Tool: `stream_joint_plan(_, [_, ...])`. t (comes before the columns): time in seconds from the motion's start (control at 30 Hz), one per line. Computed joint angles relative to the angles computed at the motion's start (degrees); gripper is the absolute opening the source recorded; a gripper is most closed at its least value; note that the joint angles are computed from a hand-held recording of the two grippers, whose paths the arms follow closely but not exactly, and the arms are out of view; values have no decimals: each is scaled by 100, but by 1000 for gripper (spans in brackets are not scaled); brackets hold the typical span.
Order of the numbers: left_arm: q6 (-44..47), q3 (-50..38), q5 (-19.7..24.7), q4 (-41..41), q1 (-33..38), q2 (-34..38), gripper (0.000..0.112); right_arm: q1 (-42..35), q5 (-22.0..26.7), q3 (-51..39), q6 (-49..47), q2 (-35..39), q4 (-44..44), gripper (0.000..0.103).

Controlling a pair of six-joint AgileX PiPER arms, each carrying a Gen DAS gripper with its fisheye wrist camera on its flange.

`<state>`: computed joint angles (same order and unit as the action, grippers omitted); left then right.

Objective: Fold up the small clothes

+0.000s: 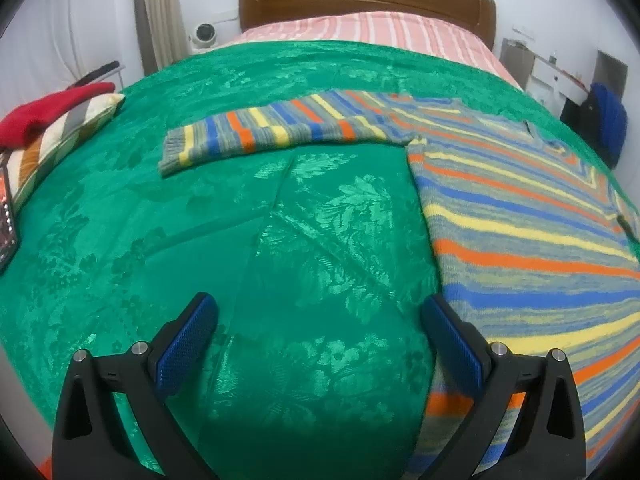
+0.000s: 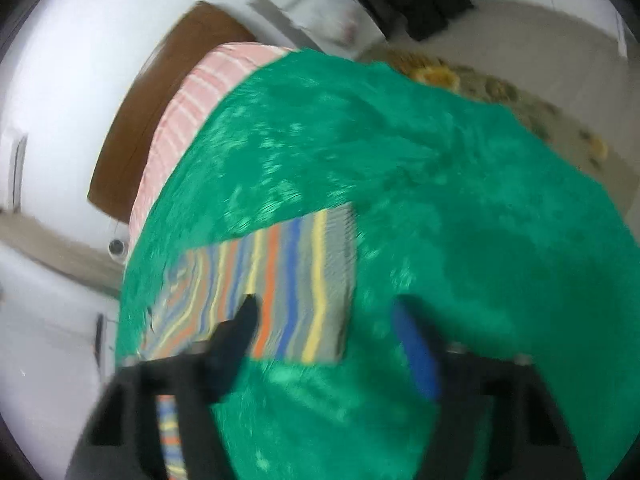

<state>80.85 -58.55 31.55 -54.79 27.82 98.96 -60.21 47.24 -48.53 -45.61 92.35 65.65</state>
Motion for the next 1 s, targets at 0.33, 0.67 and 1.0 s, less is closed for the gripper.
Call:
stream_joint_plan(0.33, [107,66,-218,-95,-75,32,103,573,-254,-699,757,697,-800,48])
stream_joint_plan(0.67, [194,62,-214,-214,-91,77,103,1923,-770,-1111,2267,-664,-2403,2])
stream_joint_plan(1.0, [151,-29,-121,-218,-65,145,103,5544,-104,-4742,4803,584,-4498,2])
